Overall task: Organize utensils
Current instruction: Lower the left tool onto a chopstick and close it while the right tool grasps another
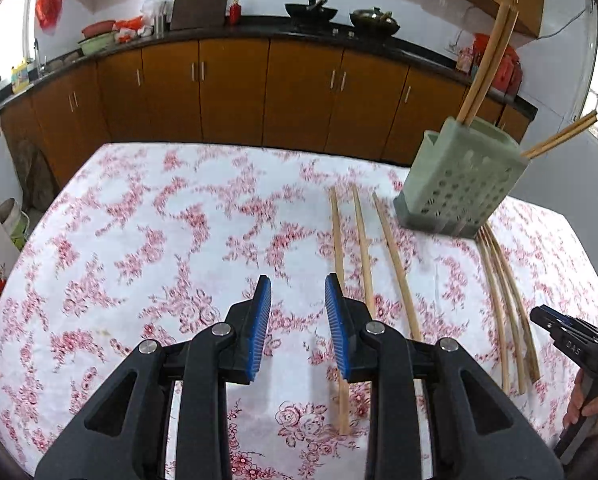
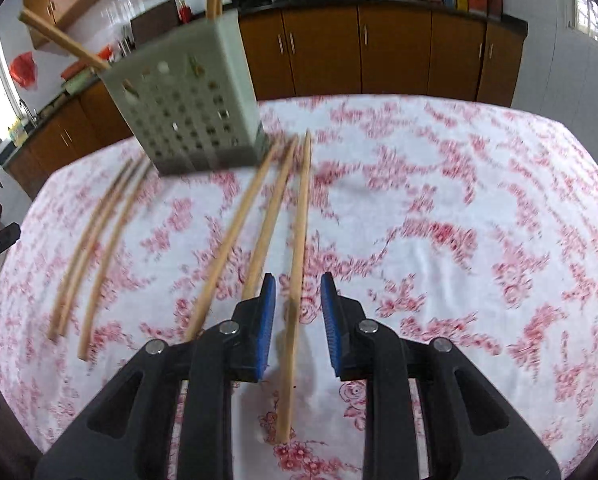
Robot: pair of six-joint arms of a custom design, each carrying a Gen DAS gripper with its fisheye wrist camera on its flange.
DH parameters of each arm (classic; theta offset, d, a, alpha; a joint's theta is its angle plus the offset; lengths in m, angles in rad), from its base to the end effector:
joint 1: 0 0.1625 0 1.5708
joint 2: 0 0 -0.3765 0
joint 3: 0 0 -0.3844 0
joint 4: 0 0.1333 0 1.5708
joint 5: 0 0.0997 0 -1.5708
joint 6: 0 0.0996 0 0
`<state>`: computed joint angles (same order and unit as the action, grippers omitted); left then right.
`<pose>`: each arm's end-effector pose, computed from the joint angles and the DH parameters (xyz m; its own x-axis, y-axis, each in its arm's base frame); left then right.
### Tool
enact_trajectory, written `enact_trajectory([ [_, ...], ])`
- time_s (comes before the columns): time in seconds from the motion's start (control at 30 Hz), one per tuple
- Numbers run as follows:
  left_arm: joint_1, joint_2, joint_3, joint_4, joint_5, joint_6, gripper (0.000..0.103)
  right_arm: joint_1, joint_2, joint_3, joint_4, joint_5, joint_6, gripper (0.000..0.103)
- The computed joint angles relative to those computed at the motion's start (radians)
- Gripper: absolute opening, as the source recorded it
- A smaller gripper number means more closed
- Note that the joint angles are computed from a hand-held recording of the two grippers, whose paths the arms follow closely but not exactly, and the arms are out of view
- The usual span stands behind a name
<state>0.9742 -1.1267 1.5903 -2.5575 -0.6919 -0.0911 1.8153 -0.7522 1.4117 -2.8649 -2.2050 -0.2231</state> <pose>-0.1767 -0.6339 0.3253 -0.7851 -0.0251 -0.6188 0.4170 0.7173 -0.5582 0.2431 -0.6676 0.1787 -0.8020 -0.0307 0.5965 -0.3819 0.7943 -0.4726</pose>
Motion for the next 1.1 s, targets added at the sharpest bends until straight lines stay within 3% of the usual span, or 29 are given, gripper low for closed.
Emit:
enact_trajectory([
  [0.13,0.009,0.000,0.013,0.006,-0.043,0.017,0.029,-0.005,0.022,-0.011,0.014,-0.022,-0.013,0.022],
  [0.2,0.011,0.005,0.019,0.006,-0.057,0.031,0.029,-0.003,0.032,-0.010,-0.022,-0.042,-0.044,0.009],
  [0.53,0.026,0.051,0.008,0.056,-0.099,0.030,0.024,-0.027,0.023,-0.015,-0.086,-0.097,-0.020,0.008],
  [0.73,0.029,0.078,-0.005,0.086,-0.080,0.014,0.014,-0.028,0.034,-0.023,-0.097,-0.096,-0.042,0.008],
  [0.87,0.018,0.095,0.003,0.054,-0.026,0.025,0.008,-0.027,0.039,-0.027,-0.102,-0.094,-0.054,0.008],
  [1.1,0.036,0.108,-0.033,0.047,0.016,-0.023,0.008,-0.036,0.051,-0.047,-0.120,-0.095,-0.065,0.008],
])
